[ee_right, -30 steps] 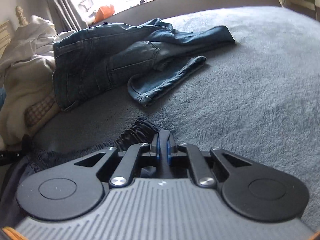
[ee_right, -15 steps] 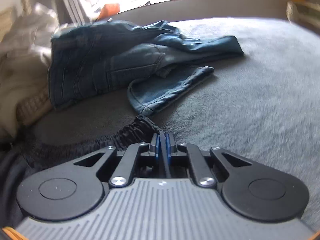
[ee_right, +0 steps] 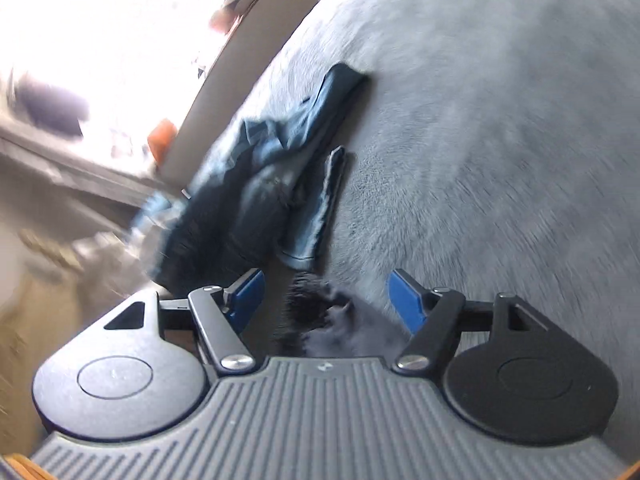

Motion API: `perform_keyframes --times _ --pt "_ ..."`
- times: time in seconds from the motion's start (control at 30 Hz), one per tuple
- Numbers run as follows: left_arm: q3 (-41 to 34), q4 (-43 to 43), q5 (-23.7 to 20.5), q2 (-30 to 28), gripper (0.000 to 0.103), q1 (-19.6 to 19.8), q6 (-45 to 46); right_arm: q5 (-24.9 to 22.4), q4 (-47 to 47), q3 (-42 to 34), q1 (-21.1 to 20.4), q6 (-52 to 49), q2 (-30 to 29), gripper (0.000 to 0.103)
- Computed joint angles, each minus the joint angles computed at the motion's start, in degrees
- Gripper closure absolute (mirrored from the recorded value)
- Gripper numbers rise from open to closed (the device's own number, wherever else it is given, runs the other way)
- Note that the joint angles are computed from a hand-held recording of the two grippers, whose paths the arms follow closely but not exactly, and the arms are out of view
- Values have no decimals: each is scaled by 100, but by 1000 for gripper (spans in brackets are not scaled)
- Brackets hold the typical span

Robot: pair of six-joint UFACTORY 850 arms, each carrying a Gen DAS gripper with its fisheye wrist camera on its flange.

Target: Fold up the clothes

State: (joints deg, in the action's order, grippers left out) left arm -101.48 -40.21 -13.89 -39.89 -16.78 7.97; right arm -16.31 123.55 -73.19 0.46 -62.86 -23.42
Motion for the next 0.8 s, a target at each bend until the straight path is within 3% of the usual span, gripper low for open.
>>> perform_keyframes --times 0.1,0.23,0.33,0.47,0.63,0.8 --pt "606 -549 133 618 9 43 577 -663 1138 785 -73 -459 599 34" --pt "1425 -891 158 1564 9 114 1235 -1268 1514 1536 -6 -495 1323 34" --pt "1887 -236 -5 2165 9 103 894 -1705 1747 1987 177 -594 1734 34" --pt "2376 890 -776 2741 9 -21 263 -2253 2022 2439 559 -685 2047 34" --pt "2852 1778 -1699 2854 16 -535 308 -2270 1922 2508 1163 -707 1824 36" --pt "3004 1435 -2303 2526 34 -911 1218 -1904 1209 2277 1399 -141 1541 38"
